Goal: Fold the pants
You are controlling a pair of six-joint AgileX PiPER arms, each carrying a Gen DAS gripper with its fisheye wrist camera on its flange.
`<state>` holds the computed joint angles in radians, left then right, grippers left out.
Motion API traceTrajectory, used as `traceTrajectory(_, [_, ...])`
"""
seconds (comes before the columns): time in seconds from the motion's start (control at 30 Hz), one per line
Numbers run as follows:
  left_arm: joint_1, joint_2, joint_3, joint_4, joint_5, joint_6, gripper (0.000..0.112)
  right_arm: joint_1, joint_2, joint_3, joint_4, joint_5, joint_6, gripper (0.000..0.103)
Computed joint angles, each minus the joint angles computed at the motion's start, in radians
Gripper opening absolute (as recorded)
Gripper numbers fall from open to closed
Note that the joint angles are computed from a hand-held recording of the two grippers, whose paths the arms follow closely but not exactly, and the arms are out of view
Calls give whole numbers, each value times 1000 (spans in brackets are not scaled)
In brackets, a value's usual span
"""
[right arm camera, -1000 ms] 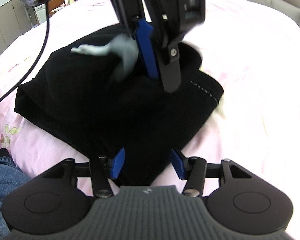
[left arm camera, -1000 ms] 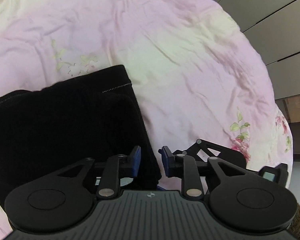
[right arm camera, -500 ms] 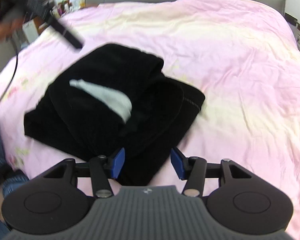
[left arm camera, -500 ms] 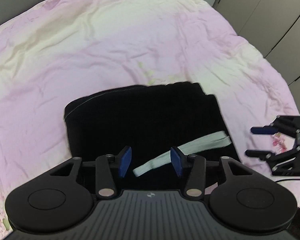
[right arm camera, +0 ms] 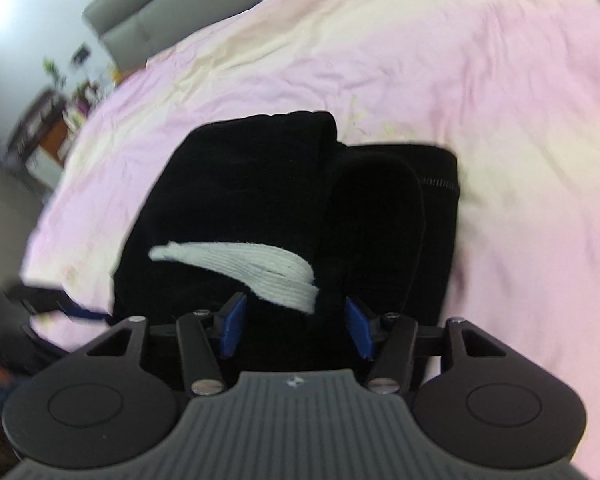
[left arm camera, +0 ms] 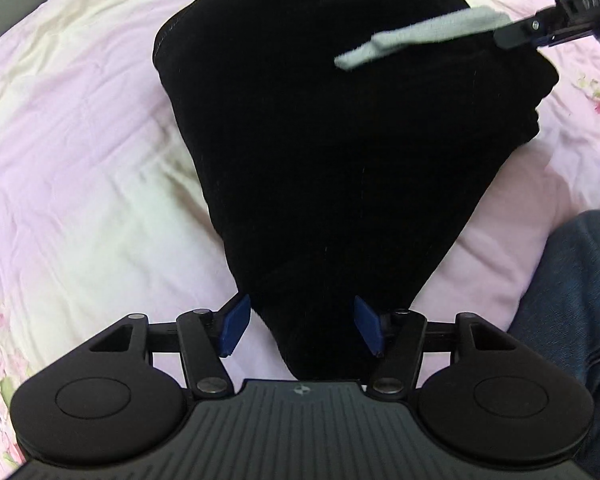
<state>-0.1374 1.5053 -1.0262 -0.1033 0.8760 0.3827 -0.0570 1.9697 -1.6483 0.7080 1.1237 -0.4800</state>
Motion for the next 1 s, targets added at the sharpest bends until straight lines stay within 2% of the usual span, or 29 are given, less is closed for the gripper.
traceTrajectory(0.03, [-6, -5, 18, 10, -18, -8, 55, -15, -1, 10, 40, 15, 7, 17])
traceTrajectory(0.07, [-5, -13, 32, 5, -25, -2, 37, -22, -13, 24, 64, 23, 10, 15])
traceTrajectory(0.1, [-5, -23, 41, -2, -30, 4, 32, -19, -37, 39, 64, 17, 6, 10])
traceTrajectory(0.17, [-22, -59, 60, 29, -44, 6, 24, 9, -108, 69, 23, -12, -19, 7])
traceTrajectory(0.33, [-23, -121, 106, 22, -52, 49, 17, 43, -245, 161, -135, -84, 22, 4])
traceTrajectory(0.4, [-46, -127, 131, 69, -59, 67, 14, 29, -249, 216, -174, -100, 40, 3])
traceTrajectory(0.47, [-42, -126, 156, 84, -61, 67, 14, 28, -253, 303, -195, -154, 34, 3])
traceTrajectory(0.57, [-26, -131, 128, 58, -3, 99, 13, 25, -244, 378, -172, -214, 35, 3])
traceTrajectory(0.6, [-24, -122, 96, 62, 53, 112, 5, 24, -245, 385, -166, -222, 26, 4])
traceTrajectory(0.7, [-46, -111, 25, 143, 168, 124, 7, 17, -255, 366, -168, -189, 8, 9])
traceTrajectory(0.83, [-1, -128, -75, 100, 219, 193, 17, 37, -289, 321, -237, -145, 20, 16])
traceTrajectory(0.87, [7, -117, -118, 81, 227, 203, 21, 37, -295, 312, -244, -141, 22, 19])
traceTrajectory(0.9, [10, -100, -158, 65, 230, 202, 24, 27, -302, 301, -237, -132, 16, 31])
traceTrajectory(0.97, [-1, -56, -239, 59, 211, 166, 30, 3, -303, 273, -199, -120, 23, 42])
traceTrajectory(1.0, [17, -51, -235, 46, 174, 164, 34, -13, -295, 252, -169, -110, 29, 42])
